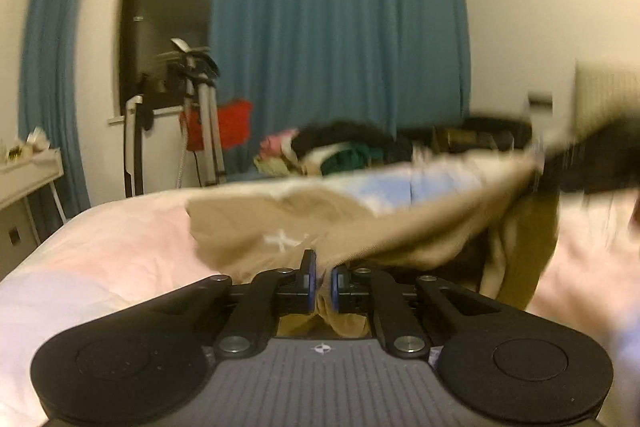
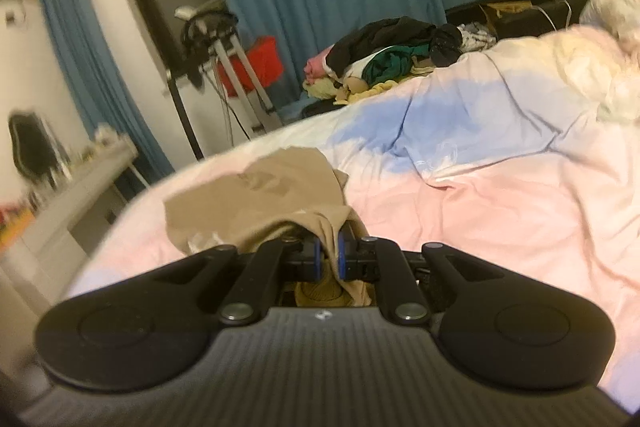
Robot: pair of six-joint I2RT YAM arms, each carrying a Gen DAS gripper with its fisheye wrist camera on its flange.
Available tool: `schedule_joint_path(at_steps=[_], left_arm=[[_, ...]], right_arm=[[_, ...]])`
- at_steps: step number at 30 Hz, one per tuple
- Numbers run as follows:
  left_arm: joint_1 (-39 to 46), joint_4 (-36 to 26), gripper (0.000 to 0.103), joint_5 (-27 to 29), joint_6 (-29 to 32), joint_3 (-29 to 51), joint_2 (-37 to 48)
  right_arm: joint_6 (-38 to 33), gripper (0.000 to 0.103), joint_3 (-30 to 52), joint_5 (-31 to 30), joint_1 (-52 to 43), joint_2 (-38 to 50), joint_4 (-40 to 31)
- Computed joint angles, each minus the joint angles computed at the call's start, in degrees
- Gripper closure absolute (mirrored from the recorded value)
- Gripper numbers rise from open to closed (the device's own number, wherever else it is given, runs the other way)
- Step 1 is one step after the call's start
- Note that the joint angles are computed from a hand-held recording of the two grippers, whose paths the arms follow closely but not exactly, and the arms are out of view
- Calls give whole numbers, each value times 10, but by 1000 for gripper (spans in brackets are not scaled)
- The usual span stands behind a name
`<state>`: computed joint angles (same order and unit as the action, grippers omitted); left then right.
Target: Fold clothes
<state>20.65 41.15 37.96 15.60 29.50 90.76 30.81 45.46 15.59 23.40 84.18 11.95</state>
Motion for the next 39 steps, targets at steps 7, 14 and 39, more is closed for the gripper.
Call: schedule_joint_path(at_steps=[7, 14, 39], left_arm=[[221, -243, 96, 256, 9, 52, -163], [277, -527, 96, 280, 172, 204, -131], [18, -263, 37, -109, 95, 378, 192]], right_arm=[[-80, 91, -20, -33, 55, -72, -12], [-81, 91, 31, -99, 55, -27, -47], [95, 19, 108, -53, -4, 162, -25]])
